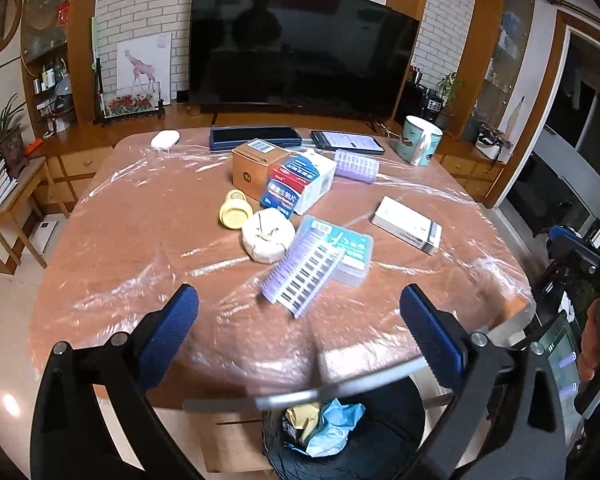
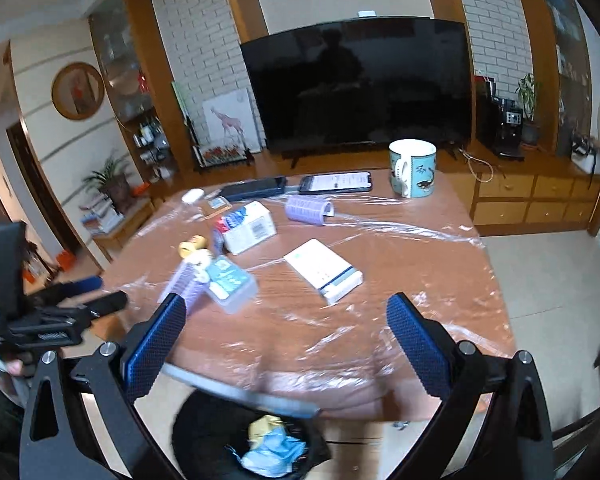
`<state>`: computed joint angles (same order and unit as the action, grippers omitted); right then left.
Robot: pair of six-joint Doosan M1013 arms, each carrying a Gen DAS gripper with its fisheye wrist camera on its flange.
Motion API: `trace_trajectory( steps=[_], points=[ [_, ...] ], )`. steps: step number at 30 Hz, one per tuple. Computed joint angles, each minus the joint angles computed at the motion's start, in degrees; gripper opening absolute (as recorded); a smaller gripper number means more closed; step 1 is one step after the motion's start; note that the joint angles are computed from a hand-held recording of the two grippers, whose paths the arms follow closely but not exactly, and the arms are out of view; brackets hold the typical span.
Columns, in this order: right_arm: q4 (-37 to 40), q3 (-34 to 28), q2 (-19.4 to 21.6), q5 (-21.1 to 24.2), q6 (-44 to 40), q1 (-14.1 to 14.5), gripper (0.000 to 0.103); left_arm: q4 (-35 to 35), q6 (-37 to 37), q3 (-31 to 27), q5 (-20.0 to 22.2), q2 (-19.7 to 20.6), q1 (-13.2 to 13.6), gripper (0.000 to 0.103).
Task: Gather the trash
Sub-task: 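Move both tools back over the table toward the purple strip and white box, then grasp the purple comb strip with the left tool while the right tool grasps the white medicine box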
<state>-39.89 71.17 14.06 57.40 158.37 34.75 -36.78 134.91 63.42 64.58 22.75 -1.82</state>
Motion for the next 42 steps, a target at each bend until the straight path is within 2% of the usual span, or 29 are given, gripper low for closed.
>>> trace_trajectory(
  steps=[8, 14, 34, 42],
  points=[
    [3.8, -1.5, 1.3, 0.0, -6.0, -2.9, 0.099, 1.9, -1.0, -3.0, 1.1, 2.1, -0.9, 0.101],
    [6.4, -2.2, 2.1, 0.3, -9.5, -4.0, 0.099, 3.1, -0.7, -4.6, 1.7, 3.3, -1.3, 0.101],
    [18.0, -6.6, 7.6, 4.4, -25.4, -9.3, 0.099, 5.7, 2.0, -9.0, 8.6, 7.6, -3.0, 0.101],
    [20.4, -9.3, 10.4, 6.1, -30.0, -10.4, 0.099, 7.3, 4.8, -8.3, 7.2, 7.8, -3.9, 0.101]
  ],
)
